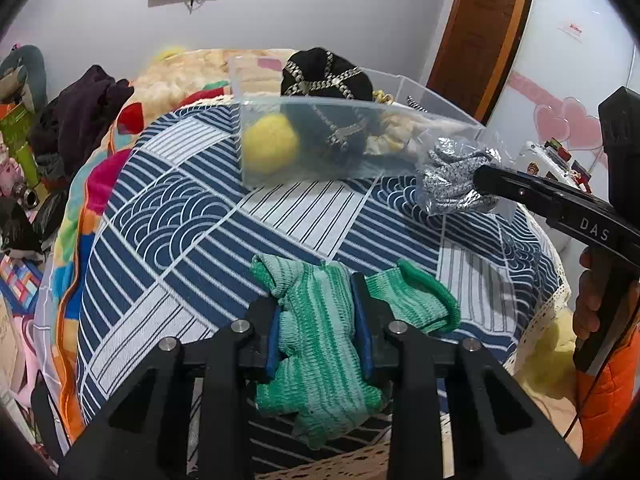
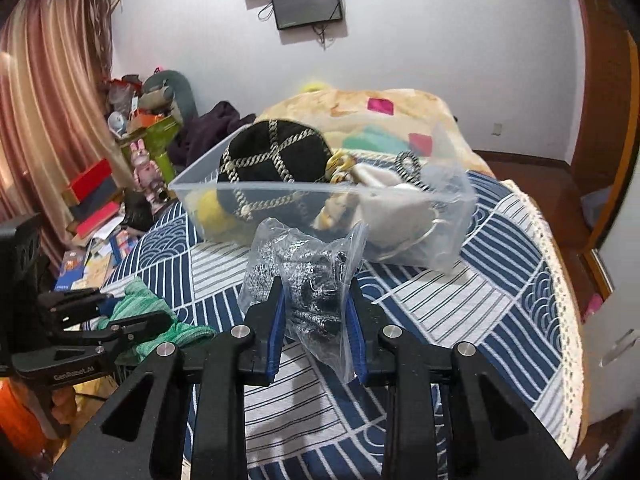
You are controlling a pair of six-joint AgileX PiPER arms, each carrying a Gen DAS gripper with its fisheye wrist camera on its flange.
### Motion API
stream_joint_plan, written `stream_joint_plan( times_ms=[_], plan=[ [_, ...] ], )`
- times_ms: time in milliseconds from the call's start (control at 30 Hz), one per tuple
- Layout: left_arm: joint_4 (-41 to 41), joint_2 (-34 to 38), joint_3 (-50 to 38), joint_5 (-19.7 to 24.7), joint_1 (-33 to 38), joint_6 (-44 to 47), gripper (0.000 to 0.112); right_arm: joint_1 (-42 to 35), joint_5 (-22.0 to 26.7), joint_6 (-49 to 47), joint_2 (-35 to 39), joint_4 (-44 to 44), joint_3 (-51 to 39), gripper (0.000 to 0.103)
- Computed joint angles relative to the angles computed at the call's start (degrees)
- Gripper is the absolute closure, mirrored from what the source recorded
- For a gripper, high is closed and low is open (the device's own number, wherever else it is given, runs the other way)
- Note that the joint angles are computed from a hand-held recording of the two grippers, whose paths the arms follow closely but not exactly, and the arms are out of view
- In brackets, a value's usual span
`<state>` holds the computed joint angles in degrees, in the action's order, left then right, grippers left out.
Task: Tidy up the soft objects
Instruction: 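Grasp the clear bag of silver items with the right tool while the left tool grasps the green knit cloth, then lower the bag and green cloth into the clear box and open both tools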
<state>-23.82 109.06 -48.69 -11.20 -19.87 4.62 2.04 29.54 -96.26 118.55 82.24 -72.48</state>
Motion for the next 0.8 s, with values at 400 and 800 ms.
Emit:
stream_joint_plan(
  times_ms=[400, 800],
  plan=[
    [-8.9, -5.6, -3.6, -0.7, 1.0, 10.7, 0.085, -2.3, 0.5, -5.9, -3.2, 7.6, 1.3, 0.078],
    [-18.4, -2.8, -14.9, -0.3, 2.9, 20.6, 0.085, -2.0, 0.5, -7.2, -3.6, 12.8, -3.2, 0.078]
  ],
)
